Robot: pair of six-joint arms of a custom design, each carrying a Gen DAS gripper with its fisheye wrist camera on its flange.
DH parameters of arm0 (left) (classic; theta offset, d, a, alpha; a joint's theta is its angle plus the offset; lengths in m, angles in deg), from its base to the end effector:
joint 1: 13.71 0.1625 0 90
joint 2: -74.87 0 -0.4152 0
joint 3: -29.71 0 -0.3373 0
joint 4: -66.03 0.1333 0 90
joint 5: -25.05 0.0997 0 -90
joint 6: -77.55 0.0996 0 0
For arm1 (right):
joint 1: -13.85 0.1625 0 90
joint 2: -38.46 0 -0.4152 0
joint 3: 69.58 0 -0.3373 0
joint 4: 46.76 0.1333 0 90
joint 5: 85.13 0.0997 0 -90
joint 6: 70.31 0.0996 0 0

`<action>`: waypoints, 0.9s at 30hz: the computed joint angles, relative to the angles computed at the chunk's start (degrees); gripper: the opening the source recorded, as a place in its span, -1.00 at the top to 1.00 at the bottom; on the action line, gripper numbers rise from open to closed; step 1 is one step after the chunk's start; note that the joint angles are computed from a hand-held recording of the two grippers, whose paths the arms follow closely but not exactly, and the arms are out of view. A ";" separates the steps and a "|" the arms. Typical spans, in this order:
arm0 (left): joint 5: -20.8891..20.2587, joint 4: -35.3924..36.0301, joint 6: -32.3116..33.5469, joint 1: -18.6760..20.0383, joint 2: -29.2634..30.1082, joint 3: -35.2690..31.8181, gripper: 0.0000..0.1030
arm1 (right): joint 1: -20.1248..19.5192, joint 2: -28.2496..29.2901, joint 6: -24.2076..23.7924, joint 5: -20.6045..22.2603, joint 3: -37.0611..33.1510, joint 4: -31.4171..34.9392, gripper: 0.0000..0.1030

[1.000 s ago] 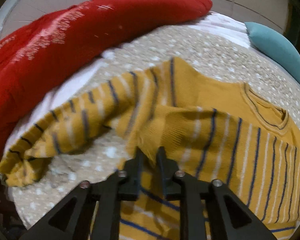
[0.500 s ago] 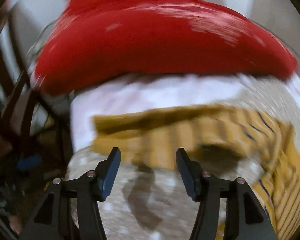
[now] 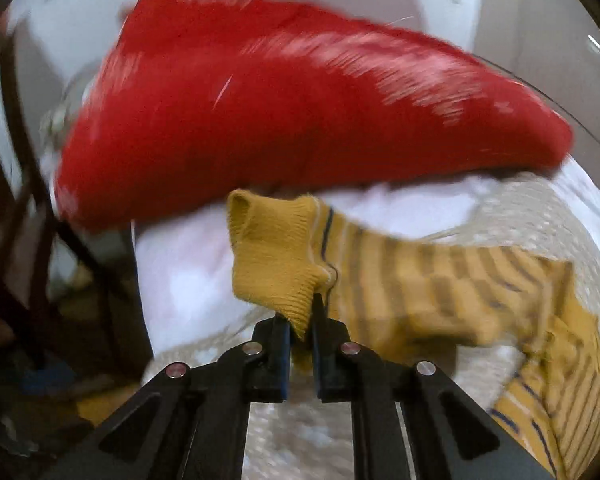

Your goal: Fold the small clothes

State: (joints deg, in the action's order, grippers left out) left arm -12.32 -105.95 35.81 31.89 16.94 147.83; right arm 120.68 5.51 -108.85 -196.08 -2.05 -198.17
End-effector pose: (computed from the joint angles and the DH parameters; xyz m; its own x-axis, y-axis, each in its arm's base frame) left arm -0.2002 -0.5081 0.2025 -0.9101 -0.2821 -0.3035 0.0586 0.6374 -0.7683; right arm 0.3127 -0.6964 0.1589 -0.5747 -0.6228 0.5308 -0.7881 0.5958 -0.1542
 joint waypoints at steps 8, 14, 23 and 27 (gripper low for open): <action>-2.42 1.53 7.24 -1.75 4.88 -7.27 -0.45 | -8.82 -12.41 16.20 5.46 -4.71 4.74 0.82; -5.96 4.82 12.34 -1.78 10.12 -14.47 -0.46 | -20.01 -17.76 25.98 -0.70 -8.42 4.92 0.82; -12.02 12.49 15.38 -1.16 17.38 -24.80 -0.48 | -28.96 -21.20 31.71 -3.50 -8.36 10.77 0.25; -15.02 14.40 13.92 -0.57 17.97 -25.09 -0.48 | -29.07 -28.78 28.21 -1.02 2.25 5.88 -0.04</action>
State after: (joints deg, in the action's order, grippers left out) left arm -27.34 -91.56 49.73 31.32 34.92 122.74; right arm 91.61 -23.27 -80.64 -197.10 0.20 -192.28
